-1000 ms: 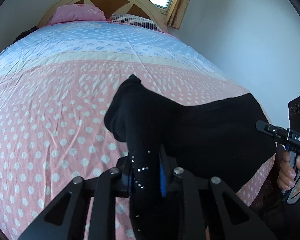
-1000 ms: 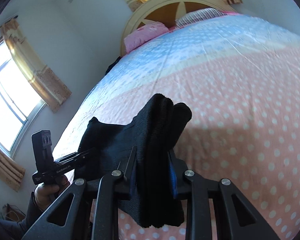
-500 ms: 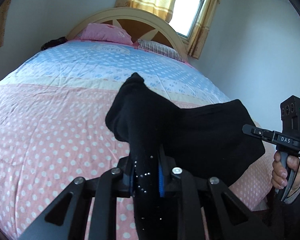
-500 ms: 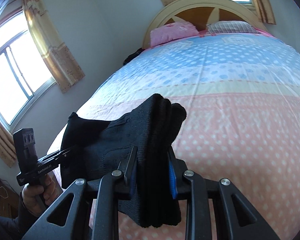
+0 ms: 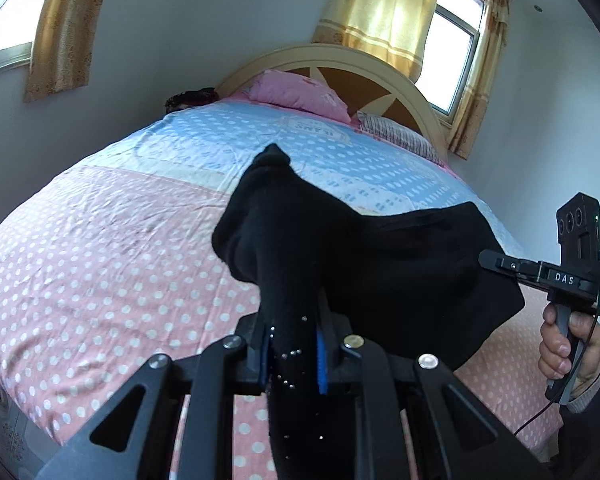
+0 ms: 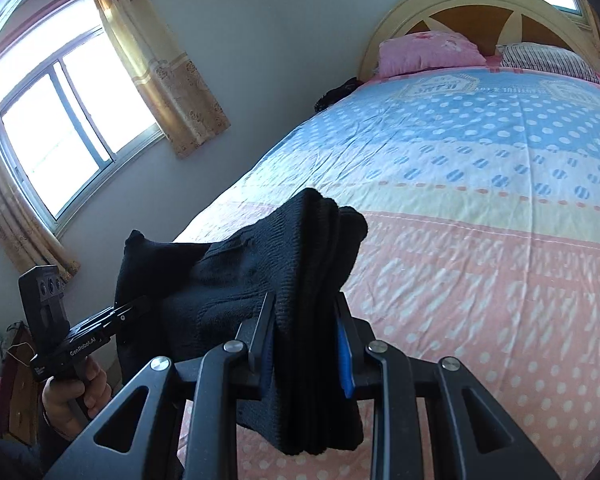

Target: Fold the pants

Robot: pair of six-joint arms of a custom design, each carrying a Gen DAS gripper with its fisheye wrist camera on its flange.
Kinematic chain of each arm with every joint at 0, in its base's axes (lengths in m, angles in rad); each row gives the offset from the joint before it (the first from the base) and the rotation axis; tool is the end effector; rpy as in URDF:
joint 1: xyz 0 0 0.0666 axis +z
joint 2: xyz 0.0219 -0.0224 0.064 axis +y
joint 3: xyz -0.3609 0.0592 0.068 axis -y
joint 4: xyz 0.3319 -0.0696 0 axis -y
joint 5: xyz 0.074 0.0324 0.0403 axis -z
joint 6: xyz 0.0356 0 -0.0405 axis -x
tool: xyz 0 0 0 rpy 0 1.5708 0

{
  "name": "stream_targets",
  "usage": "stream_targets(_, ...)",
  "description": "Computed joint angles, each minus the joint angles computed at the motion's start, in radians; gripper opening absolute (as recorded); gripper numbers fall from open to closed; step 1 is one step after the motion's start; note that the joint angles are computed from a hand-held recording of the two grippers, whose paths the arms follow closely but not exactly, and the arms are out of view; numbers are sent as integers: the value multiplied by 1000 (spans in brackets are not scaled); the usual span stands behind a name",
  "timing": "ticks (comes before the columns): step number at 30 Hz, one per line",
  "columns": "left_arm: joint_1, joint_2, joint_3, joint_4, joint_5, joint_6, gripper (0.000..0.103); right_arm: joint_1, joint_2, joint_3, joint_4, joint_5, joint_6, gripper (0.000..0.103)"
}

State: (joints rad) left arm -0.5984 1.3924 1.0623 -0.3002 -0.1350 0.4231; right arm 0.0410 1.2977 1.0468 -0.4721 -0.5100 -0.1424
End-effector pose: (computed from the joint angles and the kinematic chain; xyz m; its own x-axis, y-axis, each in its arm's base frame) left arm 0.3552 -0.2369 0.3257 -0.6363 -0.0586 -0.7692 0.2271 0.9387 -0.2594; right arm 0.3892 0.0330 0.3444 -0.7114 0.0948 -0.6964 -0.3036 0.8522 0.4261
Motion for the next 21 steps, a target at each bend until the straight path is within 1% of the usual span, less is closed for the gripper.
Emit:
stream_targets(4, 8, 12, -5, -1, -47, -9, 18, 40, 64, 36, 18, 9, -21, 27)
stream_targets(6, 19, 20, -11, 1, -41, 1, 18, 56, 94, 55, 17, 20, -30, 27)
stream_targets(9, 26, 37, -7, -11, -47, 16, 18, 63, 137, 77, 4, 8, -30, 27)
stream_targets(12, 39, 44, -12, -19, -35, 29, 18, 75, 166, 86, 11, 17, -38, 27)
stream_targets(16, 44, 25, -36, -26, -29, 32, 18, 79, 186, 88, 24, 23, -46, 27)
stream_targets(21, 53, 45, -30, -33, -21, 21, 18, 75, 213, 100, 24, 21, -49, 27)
